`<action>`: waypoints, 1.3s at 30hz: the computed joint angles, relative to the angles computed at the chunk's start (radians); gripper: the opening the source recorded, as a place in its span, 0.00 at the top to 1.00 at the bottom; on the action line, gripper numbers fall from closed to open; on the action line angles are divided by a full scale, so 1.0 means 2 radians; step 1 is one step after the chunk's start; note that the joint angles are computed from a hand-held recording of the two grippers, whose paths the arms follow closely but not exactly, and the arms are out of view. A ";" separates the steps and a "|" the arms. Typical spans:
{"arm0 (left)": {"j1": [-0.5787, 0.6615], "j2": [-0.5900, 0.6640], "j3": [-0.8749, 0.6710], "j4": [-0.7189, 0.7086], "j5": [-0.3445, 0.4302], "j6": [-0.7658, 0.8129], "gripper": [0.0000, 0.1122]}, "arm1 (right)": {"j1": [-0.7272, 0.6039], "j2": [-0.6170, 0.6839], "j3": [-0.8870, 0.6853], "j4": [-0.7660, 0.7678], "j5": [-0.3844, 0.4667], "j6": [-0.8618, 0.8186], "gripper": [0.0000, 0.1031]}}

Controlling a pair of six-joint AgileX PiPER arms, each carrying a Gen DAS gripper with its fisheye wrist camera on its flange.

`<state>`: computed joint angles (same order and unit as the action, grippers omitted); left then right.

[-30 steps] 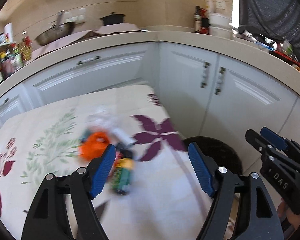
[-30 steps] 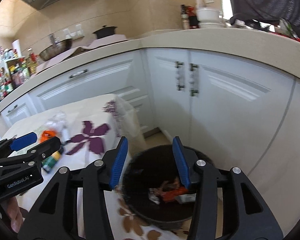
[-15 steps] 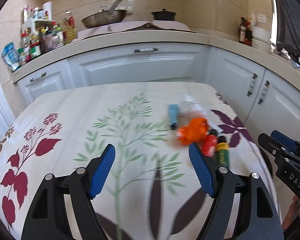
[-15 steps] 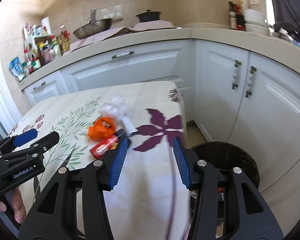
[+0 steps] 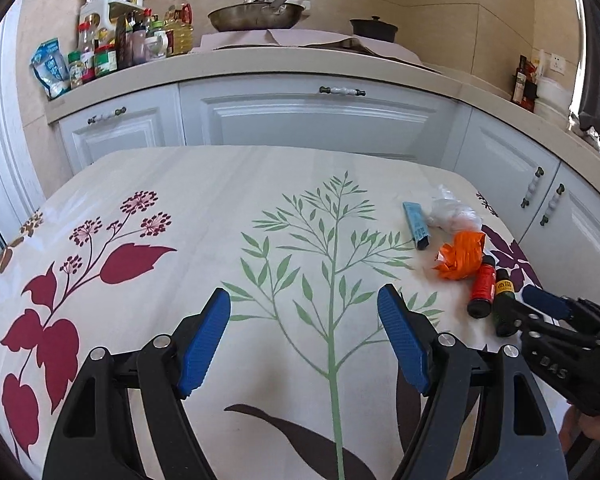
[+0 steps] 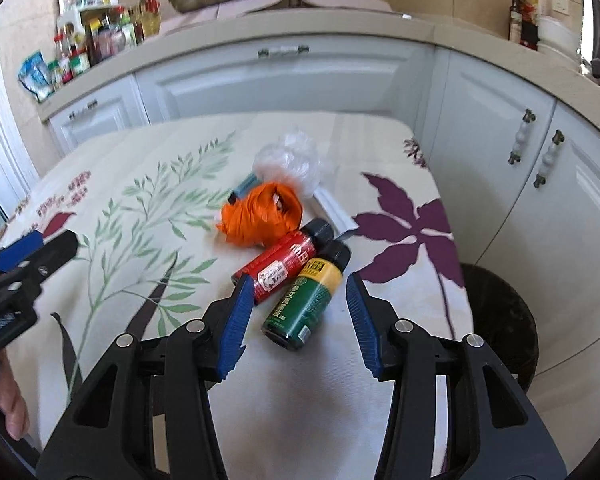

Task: Collect trash
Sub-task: 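Grasp the green spray can with yellow cap band with the right gripper, then grasp the red spray can with the left gripper while the right holds the green can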

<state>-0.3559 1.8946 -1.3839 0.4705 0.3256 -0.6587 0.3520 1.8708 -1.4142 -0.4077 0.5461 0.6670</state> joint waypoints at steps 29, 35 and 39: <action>-0.078 0.057 -0.084 -0.132 0.033 0.147 0.34 | -0.052 -0.066 0.096 0.053 -0.056 -0.049 0.77; -0.088 0.097 -0.149 -0.176 0.079 0.190 0.34 | -0.076 -0.087 0.126 0.088 -0.082 -0.084 0.77; -0.092 0.120 -0.186 -0.177 0.104 0.194 0.39 | -0.087 -0.096 0.138 0.114 -0.094 -0.109 0.77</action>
<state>-0.5398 2.1342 -1.7561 0.1167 0.5327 -0.2699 0.1779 1.6791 -1.1391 -0.1803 0.3591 0.4491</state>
